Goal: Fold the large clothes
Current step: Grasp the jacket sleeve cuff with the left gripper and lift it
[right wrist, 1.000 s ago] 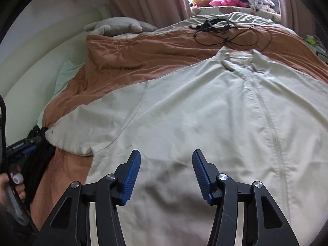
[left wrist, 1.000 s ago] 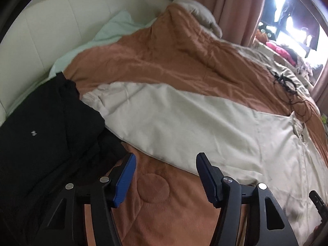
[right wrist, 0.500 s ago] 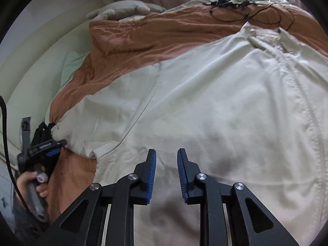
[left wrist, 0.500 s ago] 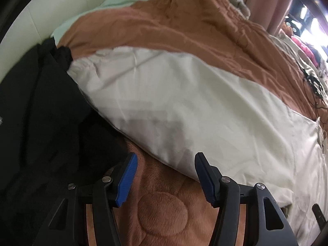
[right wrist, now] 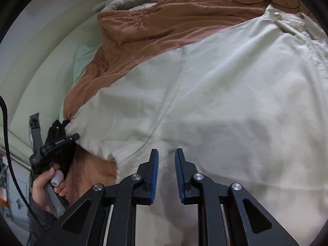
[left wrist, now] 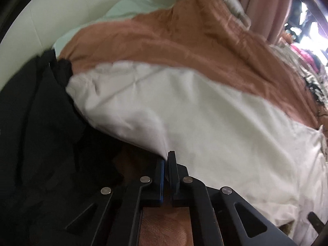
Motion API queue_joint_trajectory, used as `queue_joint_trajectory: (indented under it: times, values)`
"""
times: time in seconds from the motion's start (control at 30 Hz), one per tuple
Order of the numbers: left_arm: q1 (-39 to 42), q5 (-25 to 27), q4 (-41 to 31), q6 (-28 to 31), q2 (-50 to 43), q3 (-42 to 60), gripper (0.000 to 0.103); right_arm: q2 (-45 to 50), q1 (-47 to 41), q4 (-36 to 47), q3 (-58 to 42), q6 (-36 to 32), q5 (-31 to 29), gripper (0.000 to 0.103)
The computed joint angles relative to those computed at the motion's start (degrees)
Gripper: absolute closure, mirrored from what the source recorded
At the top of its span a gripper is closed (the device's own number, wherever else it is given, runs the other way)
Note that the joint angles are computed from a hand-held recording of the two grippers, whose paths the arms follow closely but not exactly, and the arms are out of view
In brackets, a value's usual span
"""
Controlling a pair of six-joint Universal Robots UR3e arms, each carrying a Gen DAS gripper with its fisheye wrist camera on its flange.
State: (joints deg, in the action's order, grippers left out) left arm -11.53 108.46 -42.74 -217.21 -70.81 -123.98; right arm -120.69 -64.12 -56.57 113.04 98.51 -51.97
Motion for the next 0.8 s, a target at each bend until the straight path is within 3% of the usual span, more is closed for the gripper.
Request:
queue_joint_trajectory:
  times: [0.27, 0.37, 0.6, 0.8]
  values:
    - [-9.8, 9.3, -4.5, 0.7, -0.7, 9.9, 0.101, 1.1, 8.1, -6.3, 5.7, 7.5, 0.8, 0.087]
    - [-14.0, 12.9, -6.2, 0.9, -1.7, 13.7, 0.101, 1.5, 10.4, -9.7, 8.0, 10.0, 1.5, 0.092]
    - [-21.8, 17.2, -10.8, -0.4, -5.3, 23.4, 0.101, 4.4, 14.4, -15.3, 9.6, 12.2, 1.6, 0.094]
    - [-28.3, 19.7, -14.3, -0.8, -10.7, 36.0, 0.101, 8.4, 11.2, -8.4, 3.8, 8.6, -0.8, 0.094]
